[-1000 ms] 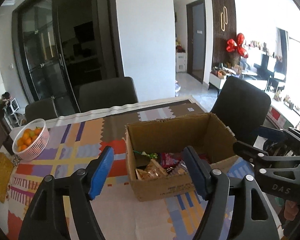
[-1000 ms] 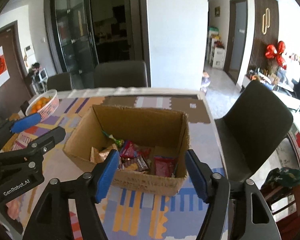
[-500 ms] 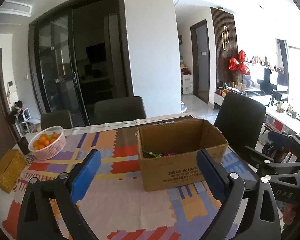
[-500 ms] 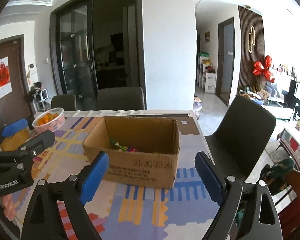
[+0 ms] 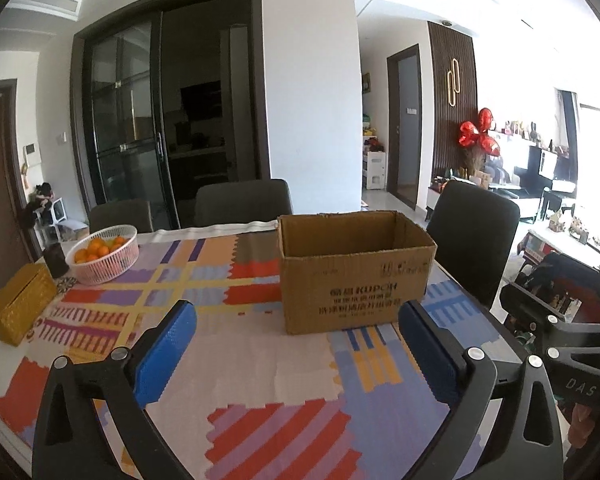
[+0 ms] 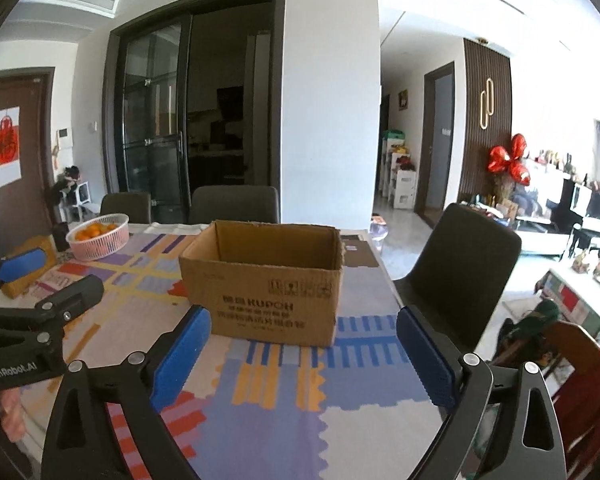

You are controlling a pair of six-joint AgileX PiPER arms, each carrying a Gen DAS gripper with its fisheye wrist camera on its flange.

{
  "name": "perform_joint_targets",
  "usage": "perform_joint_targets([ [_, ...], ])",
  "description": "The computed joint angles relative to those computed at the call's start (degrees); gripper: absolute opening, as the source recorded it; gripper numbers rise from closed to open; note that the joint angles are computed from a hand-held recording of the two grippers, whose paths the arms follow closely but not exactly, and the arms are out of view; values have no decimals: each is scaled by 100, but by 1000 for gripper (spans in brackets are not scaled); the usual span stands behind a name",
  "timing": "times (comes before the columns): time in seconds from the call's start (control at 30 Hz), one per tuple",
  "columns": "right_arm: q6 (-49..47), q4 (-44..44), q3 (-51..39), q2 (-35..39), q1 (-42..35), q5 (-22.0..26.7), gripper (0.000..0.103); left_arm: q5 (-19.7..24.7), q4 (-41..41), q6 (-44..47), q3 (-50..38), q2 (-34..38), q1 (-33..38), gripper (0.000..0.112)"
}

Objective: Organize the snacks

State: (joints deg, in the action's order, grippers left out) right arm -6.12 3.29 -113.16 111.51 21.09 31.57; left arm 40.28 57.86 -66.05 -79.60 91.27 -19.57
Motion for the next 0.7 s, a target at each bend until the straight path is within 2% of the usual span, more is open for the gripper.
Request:
perform_joint_targets([
  [0.27, 201, -56, 1276, -765, 2, -530, 96, 223, 553, -731, 648, -450, -410, 103],
  [0.47, 29, 289, 1676, -985, -35, -658, 96, 338, 707, -982, 844, -562, -539, 103],
  [0.7, 83, 308, 1985, -1057, -56, -796, 96, 349, 895, -1281, 1081, -590, -633, 103],
])
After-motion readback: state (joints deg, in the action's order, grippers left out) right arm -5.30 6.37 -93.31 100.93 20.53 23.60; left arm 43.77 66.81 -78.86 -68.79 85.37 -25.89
